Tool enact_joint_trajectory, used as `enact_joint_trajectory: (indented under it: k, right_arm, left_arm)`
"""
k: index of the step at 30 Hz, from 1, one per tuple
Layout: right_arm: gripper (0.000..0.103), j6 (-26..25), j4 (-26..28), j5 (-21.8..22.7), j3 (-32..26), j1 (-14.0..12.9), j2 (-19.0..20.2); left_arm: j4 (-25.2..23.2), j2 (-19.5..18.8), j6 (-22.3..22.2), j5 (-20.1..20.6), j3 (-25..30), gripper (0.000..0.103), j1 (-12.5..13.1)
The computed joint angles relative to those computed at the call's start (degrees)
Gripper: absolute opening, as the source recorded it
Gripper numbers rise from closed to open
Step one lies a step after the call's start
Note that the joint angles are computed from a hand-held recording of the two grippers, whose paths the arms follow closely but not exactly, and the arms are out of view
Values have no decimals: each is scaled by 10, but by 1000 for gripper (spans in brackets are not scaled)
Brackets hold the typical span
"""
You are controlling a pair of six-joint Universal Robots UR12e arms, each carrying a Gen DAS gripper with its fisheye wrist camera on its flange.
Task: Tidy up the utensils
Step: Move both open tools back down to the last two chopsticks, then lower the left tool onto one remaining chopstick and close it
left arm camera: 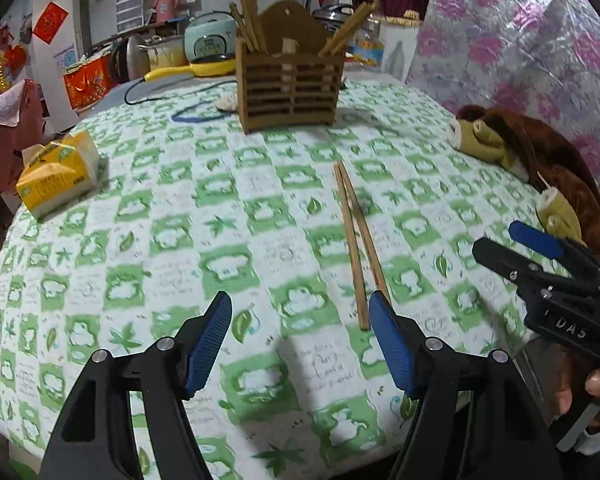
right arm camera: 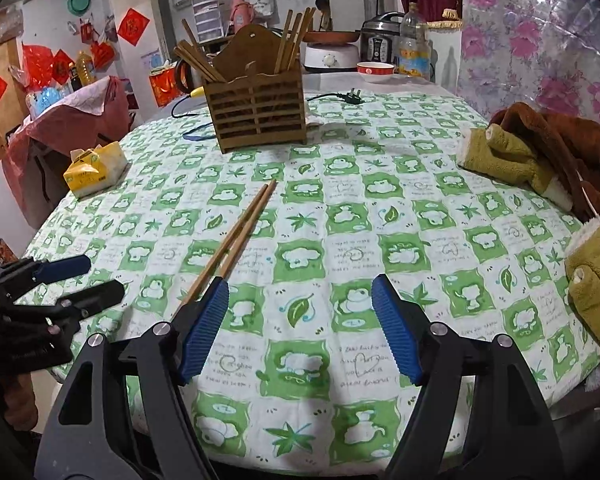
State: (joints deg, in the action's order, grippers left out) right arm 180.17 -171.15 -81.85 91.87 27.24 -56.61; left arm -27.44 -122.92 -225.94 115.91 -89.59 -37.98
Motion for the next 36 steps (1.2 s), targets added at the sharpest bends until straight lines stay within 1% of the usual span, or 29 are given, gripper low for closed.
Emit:
enact_joint_trajectory:
  k: [7,10,12,13,14,15,23,24,25,26,27,29,32,36]
  right_arm:
    - [73,-6,7,5,7,-1,0]
    - [73,-9,9,2,8,-1,1]
    - [73,-9,8,1,8,-2,1]
    - [73,-7,7,1,8,-3,1]
    - [73,-5,7,2,8,-4,1]
    - [73,-4,9,2,8,-4,2]
    - [73,-11,20,5,5,-3,5]
    - [73,-12,21,5,5,-3,5]
    - [73,-14,22,5,4,-2,5]
    - [73,-15,23,5,4,-2,5]
    - [73,-18,24,6,4,-2,5]
    - [73,-22,24,4,5,-1,4]
    - [73,-25,25,5,6,0,2]
    - [73,-37,33,13,3,4,4]
  left_arm:
    - [-5,-10,7,-23,8,70,0]
    - [-2,-17,20,-44,12,70,3]
    - [-11,-22,20,-52,16,70,6]
    - [-13,-24,22,-52,18,67,6]
    - [-16,-26,23,-51,20,62,6]
    - [-24,-29,24,-54,23,60,7]
    - [-44,-42,37,-20,42,60,3]
    - [-45,-43,38,-16,44,58,2]
    - [-38,-45,43,-15,44,42,2]
    - [-36,-46,48,-12,47,17,1]
    - [-32,-47,56,-19,48,5,2]
    - [-37,-48,57,-15,51,6,1]
    - [-17,-37,43,-38,32,5,7]
    - [-4,-18,17,-25,7,5,10]
